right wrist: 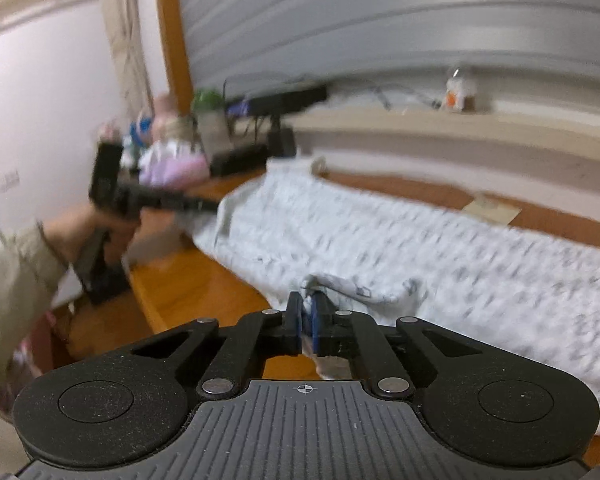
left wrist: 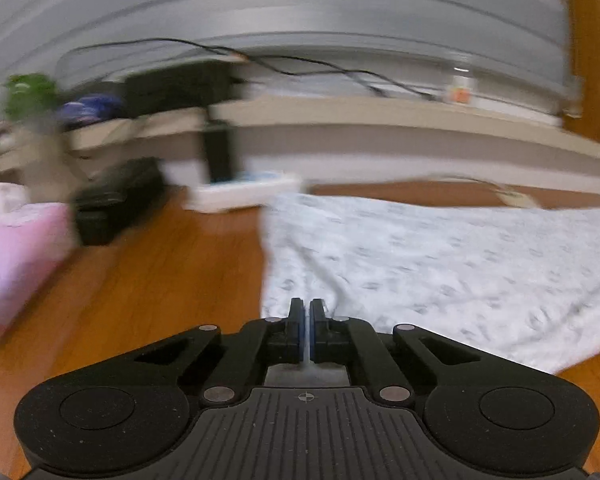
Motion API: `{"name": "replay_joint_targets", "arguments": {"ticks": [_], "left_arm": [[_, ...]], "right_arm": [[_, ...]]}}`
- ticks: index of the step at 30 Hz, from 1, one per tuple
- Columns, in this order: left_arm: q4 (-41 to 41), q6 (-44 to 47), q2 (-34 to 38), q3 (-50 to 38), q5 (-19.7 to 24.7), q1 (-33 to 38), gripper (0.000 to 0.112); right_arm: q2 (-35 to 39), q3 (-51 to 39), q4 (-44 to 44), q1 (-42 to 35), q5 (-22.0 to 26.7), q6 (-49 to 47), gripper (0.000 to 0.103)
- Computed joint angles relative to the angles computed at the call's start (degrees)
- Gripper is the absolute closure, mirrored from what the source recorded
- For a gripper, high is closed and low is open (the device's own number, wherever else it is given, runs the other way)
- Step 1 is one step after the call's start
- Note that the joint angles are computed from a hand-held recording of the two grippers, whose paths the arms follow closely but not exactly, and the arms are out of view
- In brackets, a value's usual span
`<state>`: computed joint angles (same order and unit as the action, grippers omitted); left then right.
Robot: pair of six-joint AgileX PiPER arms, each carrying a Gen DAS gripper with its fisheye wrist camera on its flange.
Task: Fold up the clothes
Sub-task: 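Pull the cloth with the right gripper toward the desk end, then release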
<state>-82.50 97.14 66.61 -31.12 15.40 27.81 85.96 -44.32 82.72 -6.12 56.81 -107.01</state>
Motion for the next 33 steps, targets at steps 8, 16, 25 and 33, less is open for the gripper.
{"name": "replay_joint_targets", "arguments": {"ticks": [8,16,25,33], "left_arm": [[11.46,-6.51,-1.38,-1.39,8.23,10.43,0.101],[11.08,-5.92,-4.64,-1.87,20.45,21.23,0.070],[13.36,-14.04,-5.27,-4.55,10.12,0.31,0.054],[24.29,-30.83,-0.71,-6.53,-4.80,-29.24,0.053]], "right_arm": [[-4.17,2.41,-12.53,-0.59,3.74,6.70,0.098],[-5.52,4.54,-10.95,-2.75,2.94,4.32,0.082],[-6.74,4.77,-9.91,-9.59,2.41,1.96,0.073],[-7.82,5.56,-9.07,-16.60,0.20,-4.75,0.068]]}}
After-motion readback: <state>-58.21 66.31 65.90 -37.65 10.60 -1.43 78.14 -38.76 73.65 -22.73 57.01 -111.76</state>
